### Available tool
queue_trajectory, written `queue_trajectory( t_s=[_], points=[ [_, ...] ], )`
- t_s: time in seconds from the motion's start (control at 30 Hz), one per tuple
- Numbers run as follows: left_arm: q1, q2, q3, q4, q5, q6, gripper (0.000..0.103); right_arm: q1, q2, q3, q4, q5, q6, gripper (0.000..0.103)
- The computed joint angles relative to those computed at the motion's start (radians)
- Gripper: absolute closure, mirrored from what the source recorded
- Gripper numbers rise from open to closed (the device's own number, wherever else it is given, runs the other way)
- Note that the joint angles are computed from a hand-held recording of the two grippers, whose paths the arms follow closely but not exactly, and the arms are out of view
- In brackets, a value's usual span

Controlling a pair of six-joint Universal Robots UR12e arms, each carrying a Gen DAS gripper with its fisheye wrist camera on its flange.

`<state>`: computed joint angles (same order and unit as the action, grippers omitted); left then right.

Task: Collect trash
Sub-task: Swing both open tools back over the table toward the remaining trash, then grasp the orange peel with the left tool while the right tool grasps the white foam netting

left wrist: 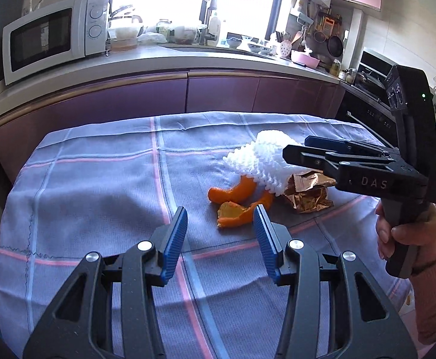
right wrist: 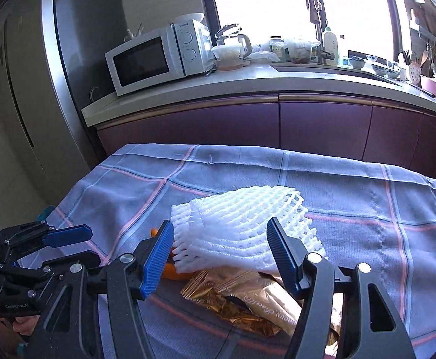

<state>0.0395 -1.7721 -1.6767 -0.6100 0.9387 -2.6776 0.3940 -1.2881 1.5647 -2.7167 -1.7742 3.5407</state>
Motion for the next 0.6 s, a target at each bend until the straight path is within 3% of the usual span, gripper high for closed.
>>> queue_trajectory(
  t_s=[0.2,0.47,0.6],
  points=[
    [-0.035,-0.051,0.066,-0.066,0.039,0.02,0.057,-0.003,0.015,-0.024,0.055,0.006,-0.015,0.041],
    [-0.071,-0.111,0.144,-0.178,0.073,0.075,0.052,-0.019,0.001,0.004,0.075,0.039,0.003,0.06],
    [-0.079,-0.129,0.166,-0.214,0.08,0.079,0.06,-0.025,-0.013,0.026,0.049,0.055,0.011,0.071]
  ],
)
